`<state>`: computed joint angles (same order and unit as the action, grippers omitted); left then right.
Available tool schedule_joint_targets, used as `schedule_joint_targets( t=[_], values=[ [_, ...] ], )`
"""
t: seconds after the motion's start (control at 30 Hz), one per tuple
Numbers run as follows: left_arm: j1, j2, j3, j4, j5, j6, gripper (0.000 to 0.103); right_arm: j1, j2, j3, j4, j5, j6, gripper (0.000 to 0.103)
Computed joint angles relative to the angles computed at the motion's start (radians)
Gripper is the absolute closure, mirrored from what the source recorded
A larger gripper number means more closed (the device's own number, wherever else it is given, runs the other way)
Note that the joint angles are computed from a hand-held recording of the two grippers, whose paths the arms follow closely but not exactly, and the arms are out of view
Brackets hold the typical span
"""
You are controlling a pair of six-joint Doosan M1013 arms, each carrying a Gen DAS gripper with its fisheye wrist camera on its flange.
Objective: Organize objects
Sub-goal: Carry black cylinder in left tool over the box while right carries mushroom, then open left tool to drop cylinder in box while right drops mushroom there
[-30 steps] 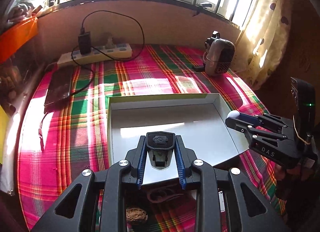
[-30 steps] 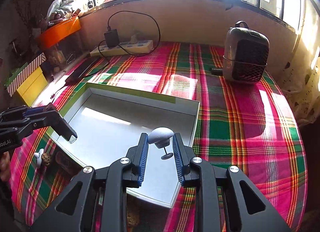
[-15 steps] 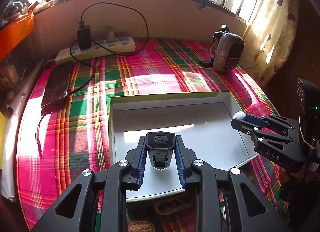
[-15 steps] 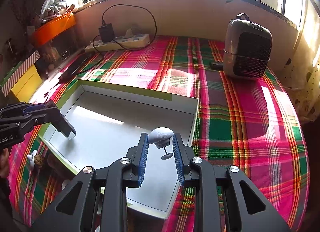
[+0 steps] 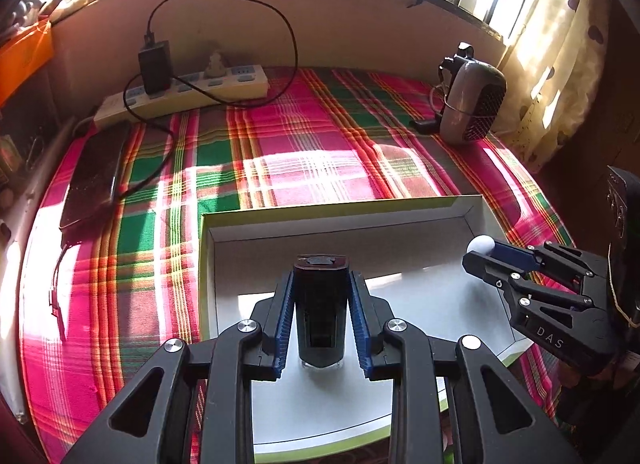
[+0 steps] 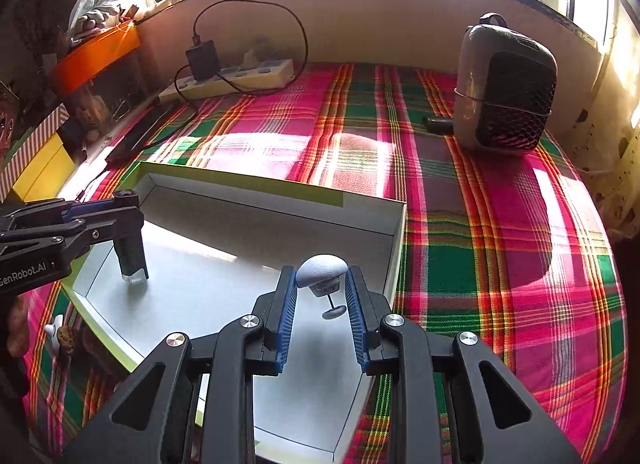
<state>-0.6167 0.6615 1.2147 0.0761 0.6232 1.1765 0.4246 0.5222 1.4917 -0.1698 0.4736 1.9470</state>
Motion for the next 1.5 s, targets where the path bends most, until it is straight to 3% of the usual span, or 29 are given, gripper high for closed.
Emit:
schedule_joint_targets(
  t=[0.6,1.2,1.5],
  values=[
    [0.007,0.064,-0.081,-0.006,0.068,-0.012,0.078,0.006,0.047,-0.059,-0.050,0.028,0.036,0.077],
    [0.008,0.076,-0.098,-0.011,0.080,-0.019,0.078,0.019,0.063,-0.088,-0.136,0.080,0.092,0.076],
    [0.002,0.077,-0.101,0.024,0.091,-0.053,0.075,0.023,0.063,-0.087,-0.145,0.081,0.106,0.062]
  ],
)
